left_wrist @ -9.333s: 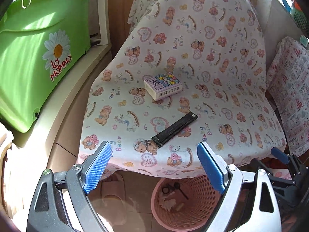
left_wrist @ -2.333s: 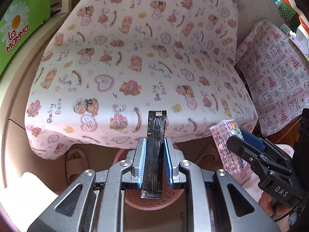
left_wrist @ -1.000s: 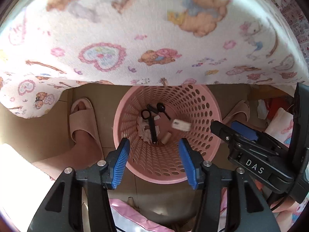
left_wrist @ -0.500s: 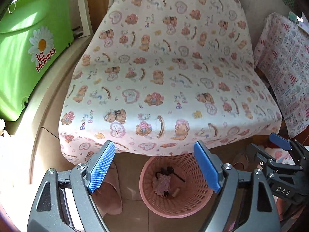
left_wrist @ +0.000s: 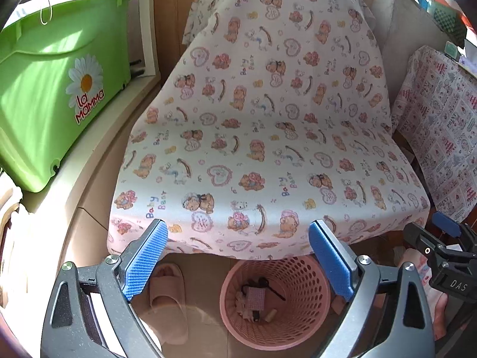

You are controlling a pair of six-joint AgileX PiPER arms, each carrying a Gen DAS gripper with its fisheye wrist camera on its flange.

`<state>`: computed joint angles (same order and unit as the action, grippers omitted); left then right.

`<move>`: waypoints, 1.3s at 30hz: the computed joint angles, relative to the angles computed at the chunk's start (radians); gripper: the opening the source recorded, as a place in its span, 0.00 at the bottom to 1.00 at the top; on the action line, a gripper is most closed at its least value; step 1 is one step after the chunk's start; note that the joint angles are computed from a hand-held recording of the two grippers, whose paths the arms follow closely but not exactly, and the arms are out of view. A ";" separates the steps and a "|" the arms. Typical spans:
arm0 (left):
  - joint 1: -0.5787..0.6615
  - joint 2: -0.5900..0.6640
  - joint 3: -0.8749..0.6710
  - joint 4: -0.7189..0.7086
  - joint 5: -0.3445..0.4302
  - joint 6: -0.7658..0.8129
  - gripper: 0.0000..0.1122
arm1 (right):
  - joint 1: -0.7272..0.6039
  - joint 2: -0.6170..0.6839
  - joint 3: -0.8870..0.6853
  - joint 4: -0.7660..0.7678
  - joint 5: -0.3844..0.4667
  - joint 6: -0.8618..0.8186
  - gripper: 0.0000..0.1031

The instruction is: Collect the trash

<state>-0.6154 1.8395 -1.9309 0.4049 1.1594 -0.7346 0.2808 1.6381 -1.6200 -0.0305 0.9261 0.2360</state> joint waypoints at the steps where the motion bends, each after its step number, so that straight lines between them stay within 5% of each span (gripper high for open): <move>1: 0.001 -0.010 0.013 0.003 -0.020 -0.010 0.89 | 0.000 -0.004 0.004 -0.002 -0.004 0.001 1.00; 4: 0.003 -0.034 0.042 0.025 -0.059 -0.056 0.91 | 0.007 -0.012 0.014 -0.016 -0.014 0.010 1.00; 39: -0.033 0.001 0.005 0.115 0.005 -0.067 0.91 | 0.033 -0.048 0.048 -0.019 -0.053 -0.009 1.00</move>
<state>-0.6488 1.8405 -1.9259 0.5203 1.1647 -0.8016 0.3140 1.5904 -1.5719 -0.0498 0.8736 0.2269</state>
